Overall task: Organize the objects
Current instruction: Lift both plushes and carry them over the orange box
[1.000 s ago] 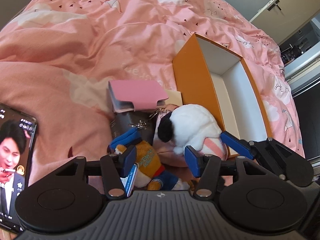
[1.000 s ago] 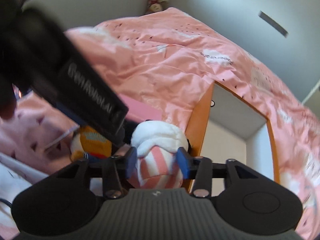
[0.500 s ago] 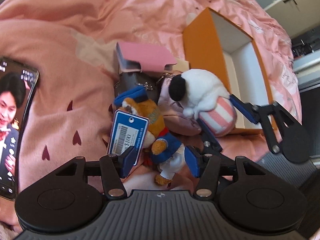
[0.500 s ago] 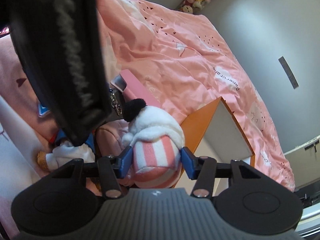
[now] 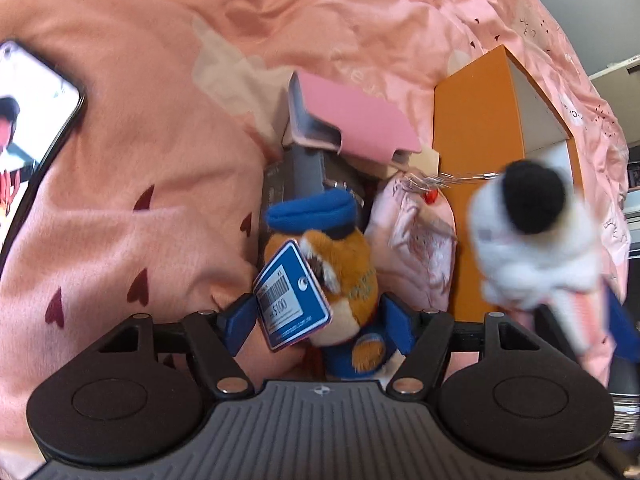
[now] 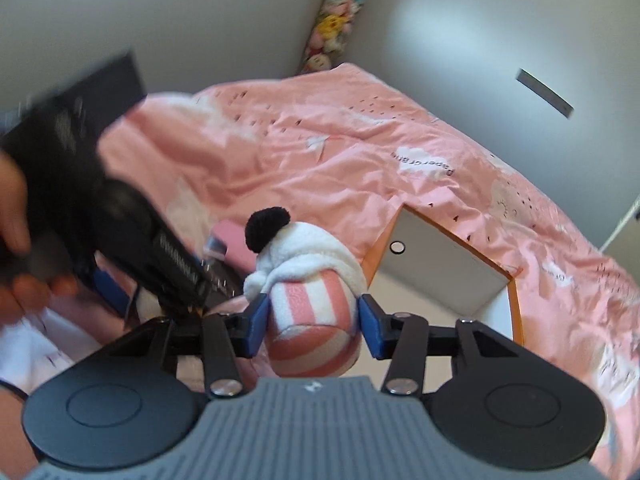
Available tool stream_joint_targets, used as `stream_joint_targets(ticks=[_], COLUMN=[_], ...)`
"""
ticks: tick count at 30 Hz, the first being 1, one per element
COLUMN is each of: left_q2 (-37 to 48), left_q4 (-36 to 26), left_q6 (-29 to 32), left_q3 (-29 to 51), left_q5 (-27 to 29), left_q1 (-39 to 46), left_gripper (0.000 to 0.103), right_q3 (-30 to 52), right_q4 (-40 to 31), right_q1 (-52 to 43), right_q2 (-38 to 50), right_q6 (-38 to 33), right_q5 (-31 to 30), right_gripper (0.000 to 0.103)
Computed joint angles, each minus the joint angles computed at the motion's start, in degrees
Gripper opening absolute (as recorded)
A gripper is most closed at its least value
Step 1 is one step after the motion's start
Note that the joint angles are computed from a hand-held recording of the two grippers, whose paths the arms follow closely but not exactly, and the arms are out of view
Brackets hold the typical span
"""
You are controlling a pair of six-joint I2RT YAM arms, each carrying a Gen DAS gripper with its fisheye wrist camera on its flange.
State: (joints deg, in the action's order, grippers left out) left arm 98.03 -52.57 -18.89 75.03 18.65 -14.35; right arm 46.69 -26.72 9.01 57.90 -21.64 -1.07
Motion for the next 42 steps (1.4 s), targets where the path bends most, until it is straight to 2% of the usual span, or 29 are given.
stream_joint_targets(ticks=[7, 9, 13, 18, 22, 27, 38, 42], left_q2=[-3.1, -4.3, -7.1, -11.0, -11.2, -8.9, -1.7, 3.3], left_q4=[2.4, 2.0, -0.4, 0.4, 1.0, 1.1, 9.0, 10.5], left_q6=[5.3, 7.1, 11.4, 14.0, 13.4, 11.8, 4.7, 0.3], left_q3=[-3.4, -3.9, -3.5, -3.2, -0.7, 4.2, 13.2, 18.2], left_q5=[1.4, 3.1, 6.5, 7.6, 10.1, 15.2, 14.4, 13.1], left_q1=[1.4, 2.6, 4.0, 3.0, 2.5, 1.6, -6.6, -10.4], left_gripper=[0.062, 0.058, 0.043, 0.036, 0.027, 0.024, 0.023, 0.023], right_q3=[2.2, 2.5, 3.1, 3.3, 3.5, 5.1, 7.8, 11.2], right_q4=[-1.6, -1.1, -0.1, 0.1, 0.4, 1.0, 2.3, 1.3], right_q1=[-6.7, -9.1, -12.7, -17.8, -20.3, -24.5, -29.8, -33.0], right_q2=[-2.8, -2.1, -0.1, 1.6, 1.8, 4.3, 9.2, 14.5], right_q6=[11.1, 12.7, 15.7, 17.9, 19.1, 20.5, 20.7, 21.8], right_q5=[-5.6, -7.2, -9.0, -13.5, -15.5, -18.8, -17.9, -18.7], right_gripper=[0.05, 0.05, 0.05, 0.049, 0.049, 0.049, 0.049, 0.049])
